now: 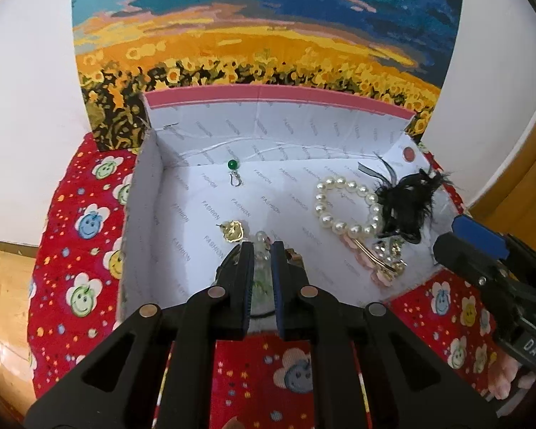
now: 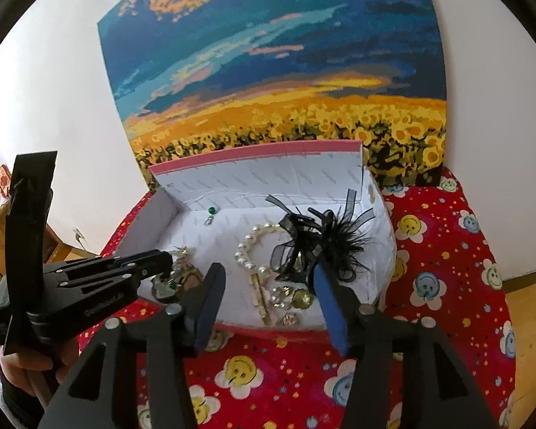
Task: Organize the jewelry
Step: 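Open right tool to drop the gold earring while left tool drops the crystal bracelet, then withdraw both open tools up and out of the box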
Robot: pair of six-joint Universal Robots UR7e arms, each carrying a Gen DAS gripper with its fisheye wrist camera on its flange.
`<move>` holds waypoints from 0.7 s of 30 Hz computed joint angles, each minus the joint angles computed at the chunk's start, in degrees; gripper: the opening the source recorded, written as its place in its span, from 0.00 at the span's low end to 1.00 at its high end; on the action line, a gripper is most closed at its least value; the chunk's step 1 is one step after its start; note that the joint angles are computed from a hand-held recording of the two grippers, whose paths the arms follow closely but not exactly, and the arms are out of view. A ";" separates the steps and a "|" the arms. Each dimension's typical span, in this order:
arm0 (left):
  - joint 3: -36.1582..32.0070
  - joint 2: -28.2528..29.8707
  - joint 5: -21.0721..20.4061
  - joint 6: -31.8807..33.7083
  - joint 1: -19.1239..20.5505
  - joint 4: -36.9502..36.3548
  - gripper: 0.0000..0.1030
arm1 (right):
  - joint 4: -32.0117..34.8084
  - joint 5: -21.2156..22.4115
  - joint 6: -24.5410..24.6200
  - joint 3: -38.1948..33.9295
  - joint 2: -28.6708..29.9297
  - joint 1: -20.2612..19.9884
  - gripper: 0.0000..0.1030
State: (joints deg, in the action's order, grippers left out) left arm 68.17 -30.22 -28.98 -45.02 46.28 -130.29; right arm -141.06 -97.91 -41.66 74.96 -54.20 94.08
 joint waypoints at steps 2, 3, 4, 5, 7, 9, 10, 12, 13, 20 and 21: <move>0.86 -0.61 0.37 -1.23 -0.67 0.89 0.09 | -0.62 0.30 -0.44 1.38 -1.09 0.14 0.60; 1.20 -0.90 0.56 -2.05 -1.02 1.61 0.09 | -0.85 0.41 -0.58 1.98 -1.58 0.17 0.61; 1.54 -1.15 0.76 -2.88 -1.34 2.23 0.10 | -1.22 0.52 -0.70 2.74 -2.17 0.19 0.63; 2.12 -1.50 0.87 -3.83 -1.75 2.70 0.12 | -1.52 0.59 -0.84 3.49 -2.75 0.21 0.65; 3.19 -2.14 0.87 -5.40 -2.37 3.08 0.31 | -2.04 0.59 -1.02 4.89 -3.83 0.21 0.69; 4.68 -2.86 1.26 -7.42 -3.07 2.95 0.89 | -2.60 0.33 -1.08 6.23 -4.88 0.24 0.74; 5.98 -3.21 2.29 -7.95 -3.68 1.47 0.91 | -2.95 0.38 -1.06 6.99 -5.49 0.20 0.75; 7.39 -3.80 3.20 -9.22 -4.61 1.39 0.90 | -3.27 0.47 -1.09 8.20 -6.51 0.11 0.76; 7.61 -4.12 3.08 -10.53 -4.96 2.95 0.90 | -3.45 0.37 -1.13 8.87 -7.07 0.08 0.78; 9.73 -5.68 4.01 -20.04 -7.25 12.85 0.90 | -4.95 -0.01 -1.55 13.05 -10.30 -0.21 0.90; 10.02 -5.80 4.03 -21.34 -7.44 14.07 0.90 | -5.41 -0.19 -1.70 13.94 -10.89 -0.27 0.91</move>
State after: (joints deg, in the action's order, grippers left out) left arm 78.19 -36.03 -24.95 -66.36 38.84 -116.22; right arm -146.48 -98.10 -43.36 88.90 -65.09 93.81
